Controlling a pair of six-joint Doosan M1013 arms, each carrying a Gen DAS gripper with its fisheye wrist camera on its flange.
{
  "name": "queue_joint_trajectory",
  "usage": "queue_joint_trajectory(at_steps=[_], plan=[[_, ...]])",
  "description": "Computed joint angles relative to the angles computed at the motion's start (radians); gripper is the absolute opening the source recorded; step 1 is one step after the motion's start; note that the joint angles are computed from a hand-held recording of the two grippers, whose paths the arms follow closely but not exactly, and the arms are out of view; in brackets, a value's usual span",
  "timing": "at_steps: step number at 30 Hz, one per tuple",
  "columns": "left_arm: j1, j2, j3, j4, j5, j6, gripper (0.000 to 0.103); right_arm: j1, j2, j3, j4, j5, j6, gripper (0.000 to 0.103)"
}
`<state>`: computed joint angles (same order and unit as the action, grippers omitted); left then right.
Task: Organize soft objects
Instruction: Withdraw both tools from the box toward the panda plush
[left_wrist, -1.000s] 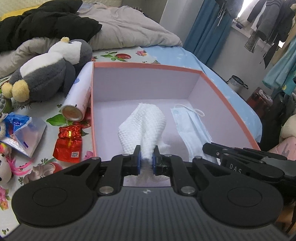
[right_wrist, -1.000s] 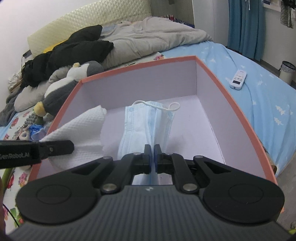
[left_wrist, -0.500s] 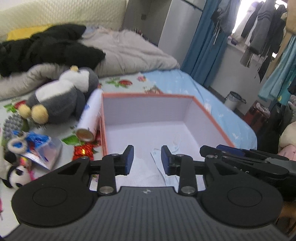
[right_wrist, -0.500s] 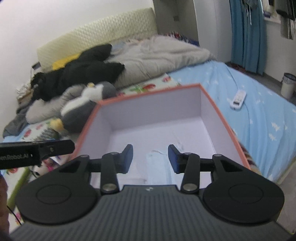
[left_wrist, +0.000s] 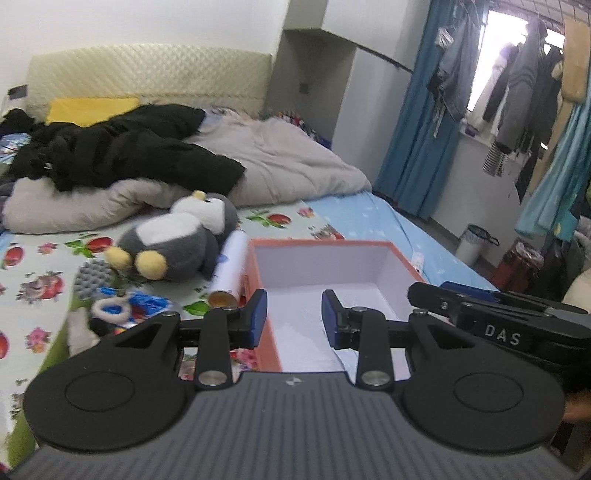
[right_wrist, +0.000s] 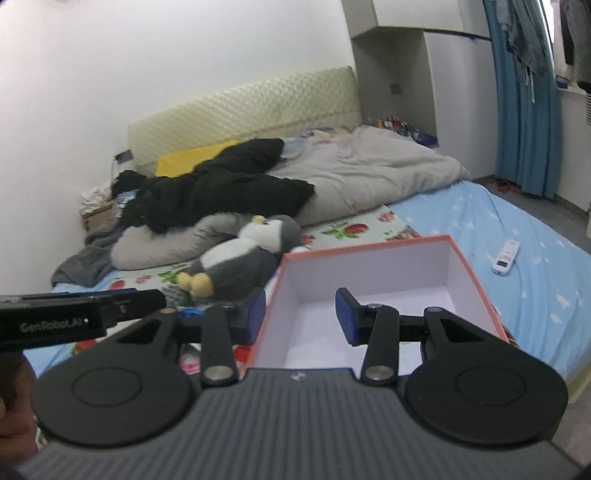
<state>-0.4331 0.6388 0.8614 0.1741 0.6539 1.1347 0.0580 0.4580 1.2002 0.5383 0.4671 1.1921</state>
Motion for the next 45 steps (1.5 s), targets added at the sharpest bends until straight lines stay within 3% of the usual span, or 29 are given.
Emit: queue_joint_trajectory(at_steps=[6,14,22,32,45], plan=[[-0.006,-0.095,0.138,0.133,-0.044,-0.151,0.037,0.007,-0.037,0.043,0.149,0.009,-0.152,0.045],[-0.024,-0.190,0.271,0.297,-0.025,-0.346,0.037,0.025,-0.066,0.083,0.261,0.069,-0.309,0.045],[-0.035,-0.242,0.351,0.372,0.009,-0.442,0.037,0.041,-0.080,0.111,0.261,0.132,-0.329,0.045],[-0.031,-0.276,0.435,0.378,0.044,-0.525,0.037,0.068,-0.076,0.123,0.197,0.201,-0.304,0.045],[0.009,-0.271,0.472,0.344,0.058,-0.558,0.037,0.103,-0.036,0.096,0.106,0.252,-0.241,0.045]])
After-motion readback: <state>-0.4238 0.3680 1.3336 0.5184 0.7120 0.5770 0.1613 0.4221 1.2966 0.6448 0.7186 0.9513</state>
